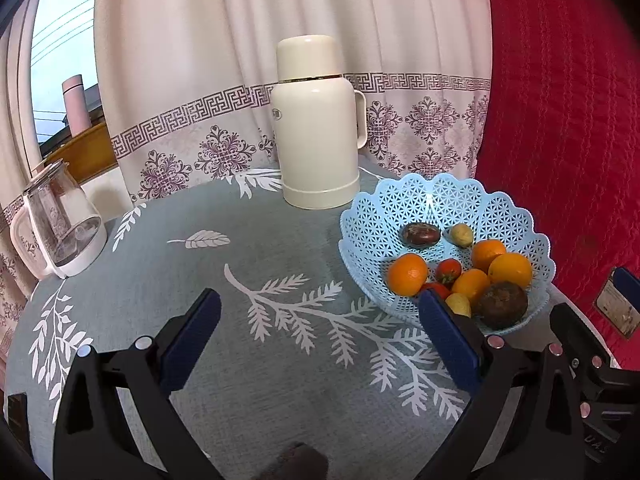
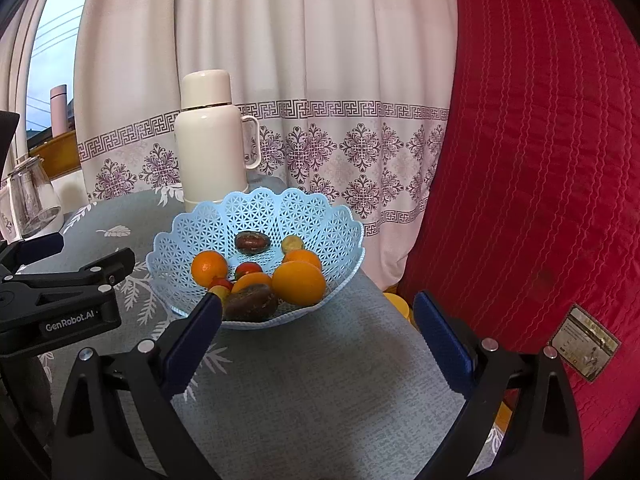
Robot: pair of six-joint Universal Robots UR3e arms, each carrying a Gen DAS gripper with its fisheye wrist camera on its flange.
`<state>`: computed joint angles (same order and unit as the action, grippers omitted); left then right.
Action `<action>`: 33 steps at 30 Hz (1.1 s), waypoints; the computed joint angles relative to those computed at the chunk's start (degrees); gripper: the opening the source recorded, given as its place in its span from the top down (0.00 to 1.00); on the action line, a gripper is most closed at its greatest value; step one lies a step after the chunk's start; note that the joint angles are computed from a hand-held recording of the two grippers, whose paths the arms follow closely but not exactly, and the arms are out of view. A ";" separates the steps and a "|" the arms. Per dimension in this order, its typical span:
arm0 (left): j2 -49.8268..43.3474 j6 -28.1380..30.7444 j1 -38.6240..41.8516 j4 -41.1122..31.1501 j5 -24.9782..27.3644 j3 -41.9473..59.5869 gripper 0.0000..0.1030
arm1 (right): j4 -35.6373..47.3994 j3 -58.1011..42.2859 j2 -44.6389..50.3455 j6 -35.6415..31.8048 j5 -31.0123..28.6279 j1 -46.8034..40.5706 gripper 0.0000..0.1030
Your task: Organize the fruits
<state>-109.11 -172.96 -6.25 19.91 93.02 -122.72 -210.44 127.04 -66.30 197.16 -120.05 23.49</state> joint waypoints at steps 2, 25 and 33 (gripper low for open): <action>0.02 -0.04 -0.13 -0.08 0.17 0.07 0.02 | 0.02 0.07 -0.10 -0.04 0.05 -0.10 0.07; -0.14 0.44 -0.64 0.20 0.63 0.14 0.02 | 0.11 -0.23 0.14 -0.09 0.10 -0.13 0.07; -0.55 1.36 -1.11 2.65 1.56 -0.53 0.02 | 0.16 -0.36 0.25 -0.09 0.10 -0.13 0.07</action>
<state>-109.67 -171.60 -7.36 22.57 94.58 -123.25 -210.28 126.67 -66.05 197.07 -119.96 23.36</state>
